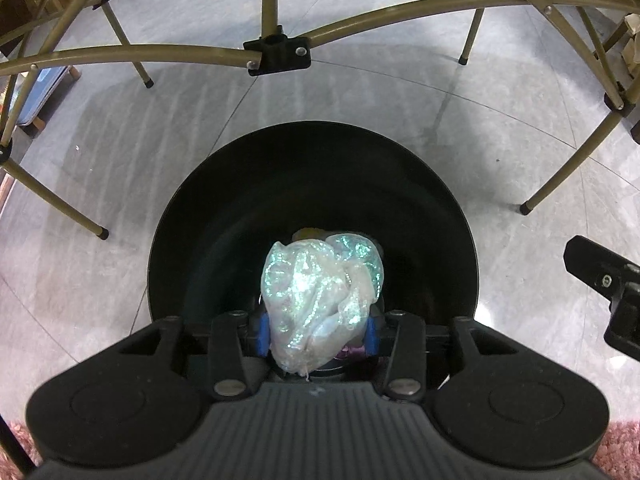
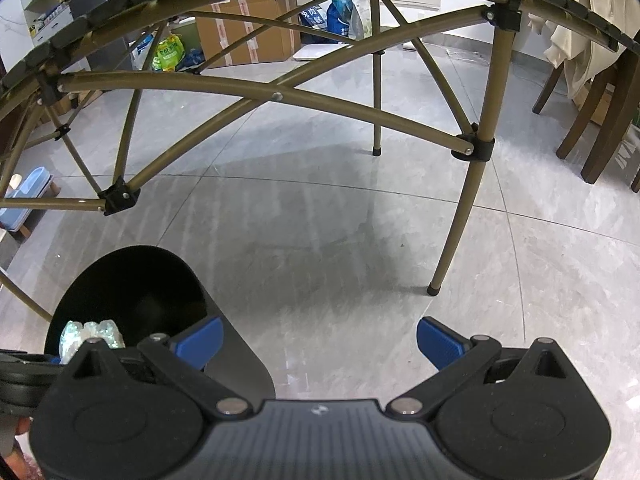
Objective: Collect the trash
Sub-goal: 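Lower the clear plastic bag into the bin and open the left tool, then withdraw both tools from the bin back toward the table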
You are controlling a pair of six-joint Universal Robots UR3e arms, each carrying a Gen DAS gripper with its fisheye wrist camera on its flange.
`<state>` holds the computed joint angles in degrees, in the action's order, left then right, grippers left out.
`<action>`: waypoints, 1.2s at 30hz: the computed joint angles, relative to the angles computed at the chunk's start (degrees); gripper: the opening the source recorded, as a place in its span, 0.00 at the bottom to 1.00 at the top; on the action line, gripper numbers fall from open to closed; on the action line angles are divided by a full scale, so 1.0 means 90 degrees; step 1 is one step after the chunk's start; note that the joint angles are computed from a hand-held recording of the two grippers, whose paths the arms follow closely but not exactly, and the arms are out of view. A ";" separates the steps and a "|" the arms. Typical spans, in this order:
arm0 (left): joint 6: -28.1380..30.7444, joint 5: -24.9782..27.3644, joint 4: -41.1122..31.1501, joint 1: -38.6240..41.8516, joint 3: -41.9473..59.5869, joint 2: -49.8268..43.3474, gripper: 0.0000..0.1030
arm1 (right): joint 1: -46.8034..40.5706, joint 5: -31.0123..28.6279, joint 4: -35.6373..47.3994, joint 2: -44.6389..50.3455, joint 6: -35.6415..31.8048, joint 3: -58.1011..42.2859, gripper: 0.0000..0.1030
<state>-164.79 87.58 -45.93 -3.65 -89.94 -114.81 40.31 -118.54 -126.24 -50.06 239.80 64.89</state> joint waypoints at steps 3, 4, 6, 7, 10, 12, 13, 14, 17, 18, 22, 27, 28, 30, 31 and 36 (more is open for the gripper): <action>0.0003 -0.0018 0.0073 0.0002 -0.0022 0.0009 0.72 | 0.0004 -0.0007 0.0114 0.0061 0.0012 -0.0130 1.00; -0.0019 -0.0029 0.0127 0.0011 -0.0070 0.0041 0.87 | -0.0001 -0.0010 0.0143 0.0078 0.0016 -0.0161 1.00; -0.0114 -0.0056 0.0307 0.0028 -0.0206 0.0132 1.00 | -0.0002 -0.0018 0.0170 0.0094 0.0030 -0.0194 1.00; -0.0140 -0.0033 0.0367 0.0028 -0.0236 0.0151 1.00 | -0.0003 -0.0021 0.0173 0.0096 0.0033 -0.0200 1.00; -0.0207 0.0027 0.0338 0.0015 -0.0166 0.0115 1.00 | -0.0002 -0.0027 0.0176 0.0082 0.0059 -0.0174 1.00; -0.0225 0.0050 0.0311 0.0012 -0.0122 0.0080 1.00 | -0.0014 -0.0011 0.0161 0.0070 0.0071 -0.0141 1.00; -0.0215 0.0045 0.0312 0.0017 -0.0125 0.0085 1.00 | -0.0017 -0.0002 0.0154 0.0071 0.0074 -0.0140 1.00; -0.0201 0.0032 0.0313 0.0022 -0.0132 0.0095 1.00 | -0.0016 0.0003 0.0138 0.0068 0.0070 -0.0130 1.00; -0.0145 -0.0016 0.0363 0.0036 -0.0190 0.0143 1.00 | -0.0013 0.0008 0.0096 0.0061 0.0043 -0.0109 1.00; -0.0123 -0.0035 0.0412 0.0048 -0.0244 0.0175 1.00 | -0.0012 0.0008 0.0097 0.0055 0.0049 -0.0102 1.00; -0.0093 -0.0088 0.0538 0.0059 -0.0349 0.0280 1.00 | -0.0002 -0.0020 0.0103 0.0050 0.0073 -0.0108 1.00; -0.0038 -0.0208 0.0713 0.0095 -0.0483 0.0425 1.00 | 0.0014 -0.0044 0.0082 0.0029 0.0069 -0.0080 1.00; -0.0022 -0.0230 0.0755 0.0105 -0.0510 0.0454 1.00 | 0.0017 -0.0054 0.0093 0.0022 0.0078 -0.0079 1.00; -0.0002 -0.0303 0.0848 0.0134 -0.0557 0.0502 1.00 | 0.0025 -0.0078 0.0088 0.0011 0.0089 -0.0071 1.00; 0.0008 -0.0327 0.0888 0.0144 -0.0581 0.0529 1.00 | 0.0028 -0.0092 0.0082 0.0007 0.0087 -0.0070 1.00; 0.0065 -0.0493 0.1216 0.0224 -0.0774 0.0717 1.00 | 0.0077 -0.0260 -0.0010 -0.0017 0.0066 -0.0062 1.00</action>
<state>-164.21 83.14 -34.98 -1.63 -96.91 -108.36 41.00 -120.88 -126.32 -50.21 240.40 64.33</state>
